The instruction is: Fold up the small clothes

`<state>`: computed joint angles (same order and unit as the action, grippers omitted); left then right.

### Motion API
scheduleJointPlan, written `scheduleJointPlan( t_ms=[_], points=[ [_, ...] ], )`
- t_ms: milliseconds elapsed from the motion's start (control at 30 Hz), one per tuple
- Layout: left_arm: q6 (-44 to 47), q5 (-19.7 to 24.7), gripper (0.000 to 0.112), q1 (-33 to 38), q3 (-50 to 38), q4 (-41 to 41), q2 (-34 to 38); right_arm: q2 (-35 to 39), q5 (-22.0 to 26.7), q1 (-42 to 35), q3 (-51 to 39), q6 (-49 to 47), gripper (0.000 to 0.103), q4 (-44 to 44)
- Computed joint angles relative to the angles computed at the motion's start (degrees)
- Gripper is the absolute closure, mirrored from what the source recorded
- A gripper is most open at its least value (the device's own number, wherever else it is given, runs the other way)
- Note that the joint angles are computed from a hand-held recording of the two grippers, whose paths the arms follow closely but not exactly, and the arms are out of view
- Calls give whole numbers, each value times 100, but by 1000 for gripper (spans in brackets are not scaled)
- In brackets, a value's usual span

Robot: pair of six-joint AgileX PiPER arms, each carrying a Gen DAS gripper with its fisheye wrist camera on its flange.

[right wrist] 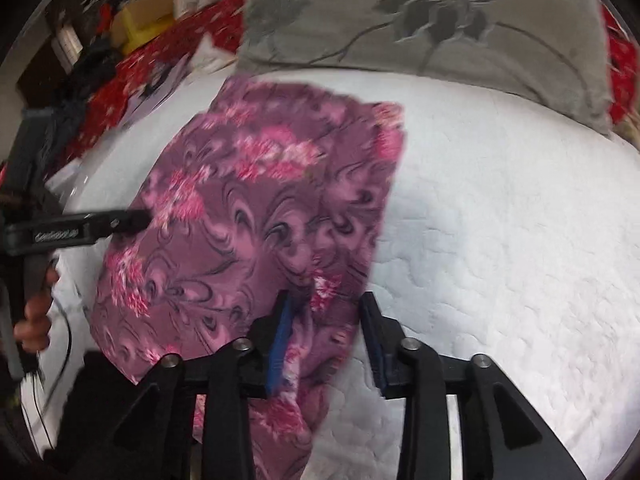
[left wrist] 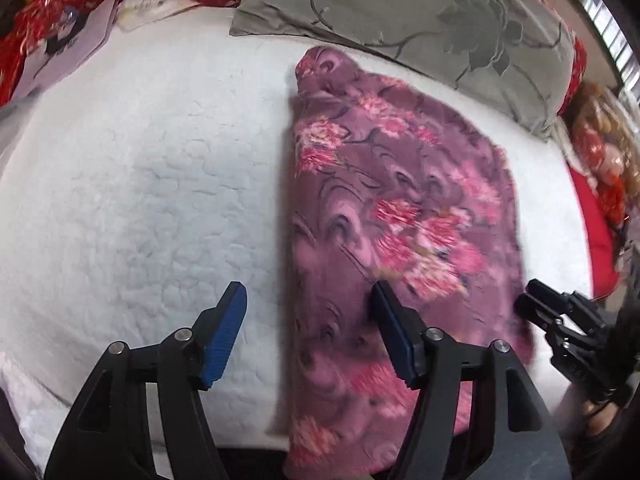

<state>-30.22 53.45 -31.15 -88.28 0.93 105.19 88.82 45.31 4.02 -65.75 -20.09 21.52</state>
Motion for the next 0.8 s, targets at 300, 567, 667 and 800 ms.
scheduleJointPlan(
  t_ms=[300,567,667,800],
  points=[
    [-378,-202,40,-514,1012,441,-392,-861,-329,-92,1168,271,54,-670],
    [-1271,208,41,-1368,1629,1711,-1152,-1564,374,421,1215,2332,35,-2766],
    [-1772,353,41,-1743,1816,2145,-1303,-2021,734,984,1432,3247,16,-3498],
    [-2340,603,41,-2210,2091,2644,-1514,-2574,1181,1843,1639,4200,10,-4263]
  ],
)
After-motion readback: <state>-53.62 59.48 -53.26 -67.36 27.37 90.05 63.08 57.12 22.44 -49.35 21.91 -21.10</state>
